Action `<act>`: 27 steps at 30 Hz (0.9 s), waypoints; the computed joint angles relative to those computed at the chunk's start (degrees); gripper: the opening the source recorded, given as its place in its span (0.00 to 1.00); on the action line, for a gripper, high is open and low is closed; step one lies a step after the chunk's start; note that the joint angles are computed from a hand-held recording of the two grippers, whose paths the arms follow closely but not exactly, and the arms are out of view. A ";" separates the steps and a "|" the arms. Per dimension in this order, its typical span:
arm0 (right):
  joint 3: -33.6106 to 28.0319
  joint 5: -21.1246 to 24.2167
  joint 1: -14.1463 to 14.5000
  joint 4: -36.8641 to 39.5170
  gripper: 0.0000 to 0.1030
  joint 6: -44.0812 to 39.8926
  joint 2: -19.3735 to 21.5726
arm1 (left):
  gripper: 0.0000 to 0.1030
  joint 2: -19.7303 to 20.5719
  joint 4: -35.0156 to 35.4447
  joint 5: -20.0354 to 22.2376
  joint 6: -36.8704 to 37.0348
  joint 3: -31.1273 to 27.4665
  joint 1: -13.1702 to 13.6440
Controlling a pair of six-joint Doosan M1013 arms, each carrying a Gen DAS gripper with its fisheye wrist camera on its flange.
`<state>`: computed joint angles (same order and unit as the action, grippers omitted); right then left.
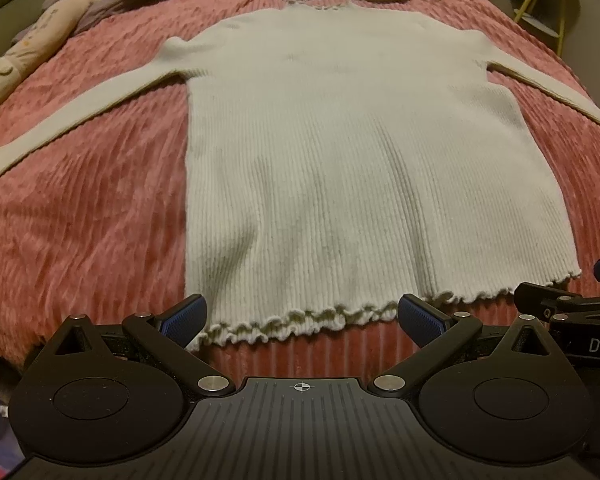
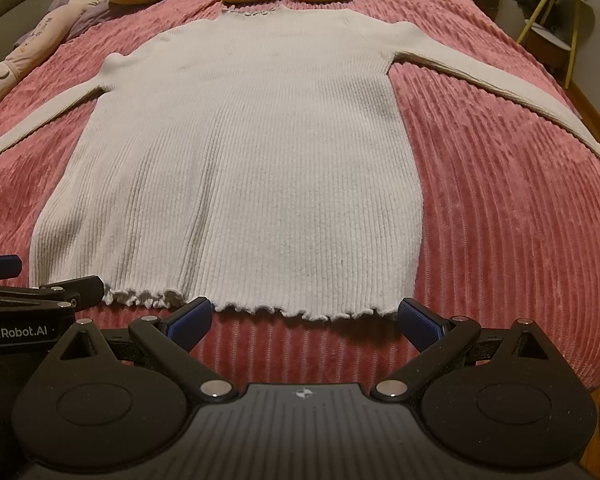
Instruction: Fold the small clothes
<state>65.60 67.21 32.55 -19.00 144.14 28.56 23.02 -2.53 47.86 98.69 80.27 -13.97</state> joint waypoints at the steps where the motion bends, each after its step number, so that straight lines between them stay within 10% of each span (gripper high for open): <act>1: -0.02 0.01 0.01 -0.05 0.96 0.05 0.01 | 1.00 -0.01 -0.02 -0.03 0.02 0.02 0.01; 27: 0.37 -0.14 0.07 -0.84 0.96 0.89 -0.24 | 1.00 0.18 0.06 0.69 -0.29 -0.18 0.01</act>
<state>65.97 67.07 32.62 -19.85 145.03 28.32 23.20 -2.46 48.56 98.39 80.10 -13.96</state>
